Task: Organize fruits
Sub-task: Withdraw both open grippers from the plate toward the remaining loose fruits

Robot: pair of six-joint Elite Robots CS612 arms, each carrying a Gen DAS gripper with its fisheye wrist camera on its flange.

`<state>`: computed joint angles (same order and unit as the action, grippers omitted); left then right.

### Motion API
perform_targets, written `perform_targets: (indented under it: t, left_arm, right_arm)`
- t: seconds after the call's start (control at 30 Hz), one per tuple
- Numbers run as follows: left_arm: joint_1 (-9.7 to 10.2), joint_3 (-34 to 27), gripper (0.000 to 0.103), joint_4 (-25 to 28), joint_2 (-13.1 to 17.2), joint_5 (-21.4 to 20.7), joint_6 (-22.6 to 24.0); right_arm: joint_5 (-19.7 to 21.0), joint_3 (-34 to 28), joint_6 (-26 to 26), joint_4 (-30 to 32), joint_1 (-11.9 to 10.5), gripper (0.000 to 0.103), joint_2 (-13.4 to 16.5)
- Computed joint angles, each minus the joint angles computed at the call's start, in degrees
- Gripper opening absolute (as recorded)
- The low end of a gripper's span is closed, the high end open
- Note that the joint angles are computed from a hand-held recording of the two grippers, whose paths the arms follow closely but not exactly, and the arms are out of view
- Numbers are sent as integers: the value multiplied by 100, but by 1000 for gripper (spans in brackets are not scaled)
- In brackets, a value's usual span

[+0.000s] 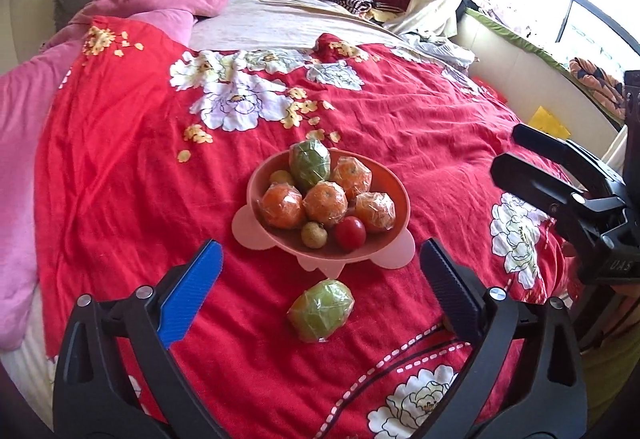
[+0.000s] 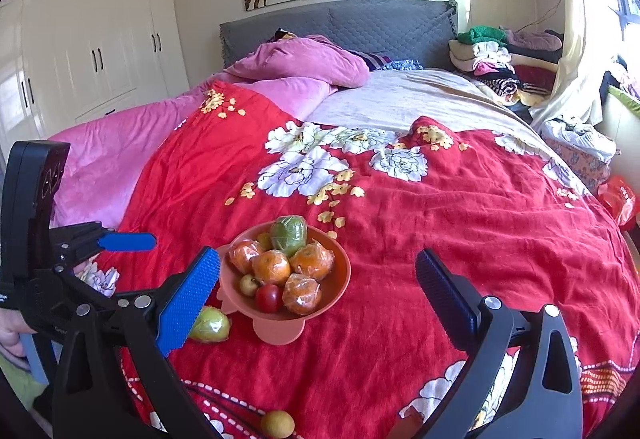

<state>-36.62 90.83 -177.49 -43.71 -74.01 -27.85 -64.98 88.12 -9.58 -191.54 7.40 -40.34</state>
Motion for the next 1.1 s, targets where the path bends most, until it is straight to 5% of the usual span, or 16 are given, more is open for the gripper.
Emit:
perform_targets:
  t: [0.53,1.1]
  left_arm:
    - [-92,227,93,108,-113,371,-42]
    - [-113,420,93,311,-125,268,-151]
  right_arm:
    - [-5,402,-344,529,12,98,-261]
    - [-294,681,-715,1295,62,98,-287]
